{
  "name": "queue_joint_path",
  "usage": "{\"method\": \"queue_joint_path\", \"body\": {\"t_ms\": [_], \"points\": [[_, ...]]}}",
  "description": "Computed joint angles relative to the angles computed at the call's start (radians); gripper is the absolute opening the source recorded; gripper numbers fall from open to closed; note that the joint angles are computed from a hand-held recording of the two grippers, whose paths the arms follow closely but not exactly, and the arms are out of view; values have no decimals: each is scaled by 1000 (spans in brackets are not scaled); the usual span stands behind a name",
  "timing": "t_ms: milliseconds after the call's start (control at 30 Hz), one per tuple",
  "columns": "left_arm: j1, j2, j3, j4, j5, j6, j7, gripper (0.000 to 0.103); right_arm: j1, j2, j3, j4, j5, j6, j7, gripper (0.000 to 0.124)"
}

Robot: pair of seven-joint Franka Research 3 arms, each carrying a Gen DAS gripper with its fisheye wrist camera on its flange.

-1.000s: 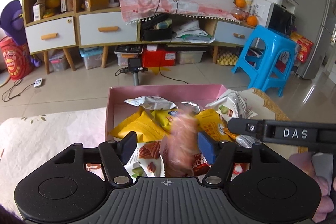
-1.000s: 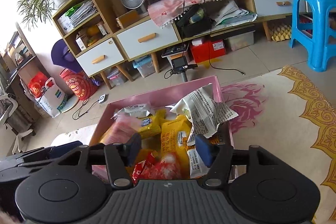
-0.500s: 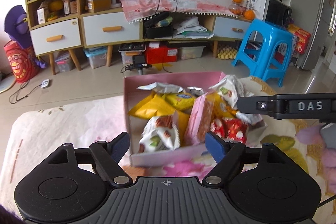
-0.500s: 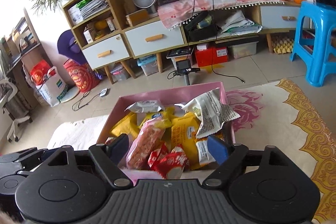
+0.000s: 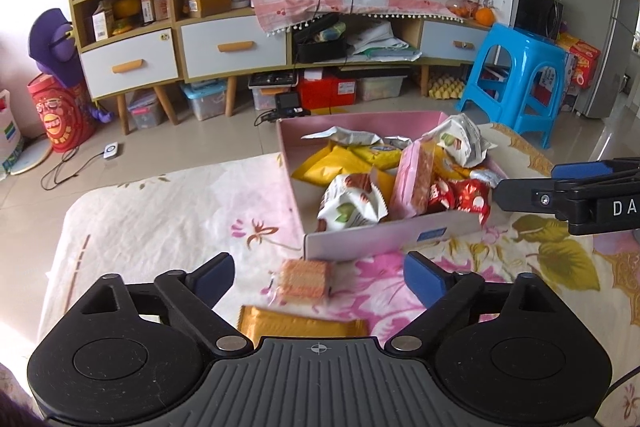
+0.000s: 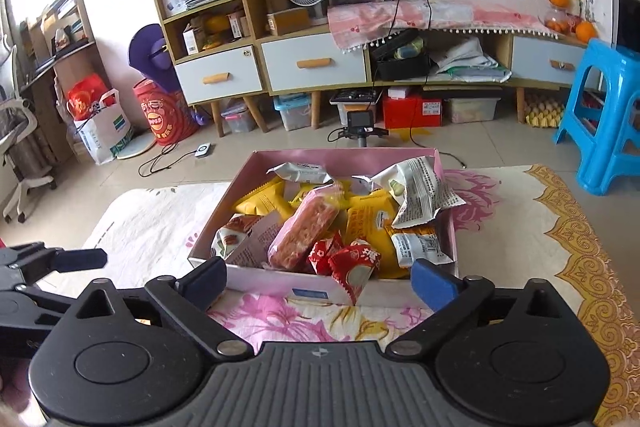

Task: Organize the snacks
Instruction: 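Withdraw both tools from the box toward the wafer and gold packets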

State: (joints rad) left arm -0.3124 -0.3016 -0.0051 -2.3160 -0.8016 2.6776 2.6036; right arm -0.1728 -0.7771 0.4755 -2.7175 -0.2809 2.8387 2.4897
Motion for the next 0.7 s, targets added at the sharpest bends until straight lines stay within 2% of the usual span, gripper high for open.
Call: {"method": "queue_joint_path", "body": {"t_ms": [167,333,500,700], "points": [[9,-22,16,-22,7,-16,9,96,5,-18,14,-11,-5,-14,17,92],[7,-24,41,-44,-25,-1,85,98,1,-21,43,-14,-20,-38,45,92],[9,-7,45,-42,-27,32,167,99,-8,-5,74,0,-56,-54,85,92],[33,46,19,-29,-12,53,153,99,-37,12,117,20,-127,-54,133,95]]}}
